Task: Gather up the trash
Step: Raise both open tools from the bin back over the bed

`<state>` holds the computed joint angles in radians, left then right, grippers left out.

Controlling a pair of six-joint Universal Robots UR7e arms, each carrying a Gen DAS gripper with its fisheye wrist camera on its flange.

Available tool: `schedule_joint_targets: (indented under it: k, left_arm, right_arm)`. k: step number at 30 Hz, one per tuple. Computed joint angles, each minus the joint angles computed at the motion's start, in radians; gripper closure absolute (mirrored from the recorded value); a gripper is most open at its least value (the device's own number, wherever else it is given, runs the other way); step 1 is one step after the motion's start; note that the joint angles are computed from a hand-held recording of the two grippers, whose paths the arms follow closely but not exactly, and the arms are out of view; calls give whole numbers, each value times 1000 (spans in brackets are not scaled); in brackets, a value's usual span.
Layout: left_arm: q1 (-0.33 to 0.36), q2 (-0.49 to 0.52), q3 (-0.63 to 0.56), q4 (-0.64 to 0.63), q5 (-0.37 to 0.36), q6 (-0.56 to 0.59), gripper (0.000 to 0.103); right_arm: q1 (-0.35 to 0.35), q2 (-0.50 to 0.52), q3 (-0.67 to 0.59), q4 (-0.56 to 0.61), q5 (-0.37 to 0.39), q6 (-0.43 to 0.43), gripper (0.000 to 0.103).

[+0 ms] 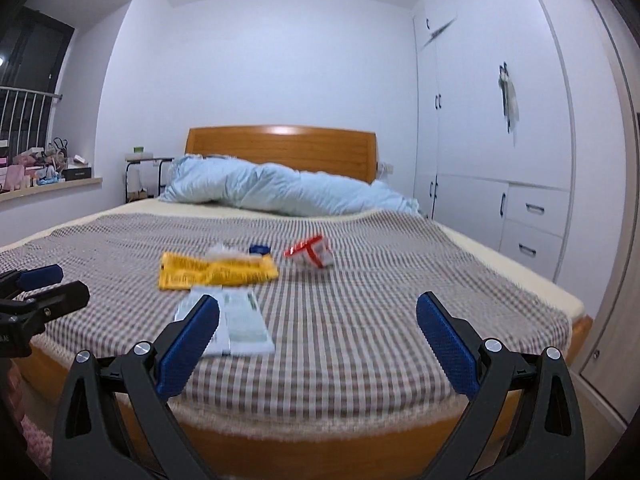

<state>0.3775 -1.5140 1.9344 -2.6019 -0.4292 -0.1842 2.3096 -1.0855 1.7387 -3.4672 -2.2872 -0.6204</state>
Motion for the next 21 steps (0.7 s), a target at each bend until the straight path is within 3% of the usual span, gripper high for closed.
schedule_joint_targets:
  k: [10, 16, 21]
  left_arm:
    - [68, 117, -115, -231, -51, 188, 8]
    - [101, 169, -185, -284, -92, 260, 8]
    - [134, 210, -263, -286, -152, 284, 8]
  right_arm:
    - [-31, 75, -140, -51, 91, -95, 8]
    - [-47, 112, -224, -18, 117, -90, 8]
    - [-53, 161, -310, -44, 133, -144, 8]
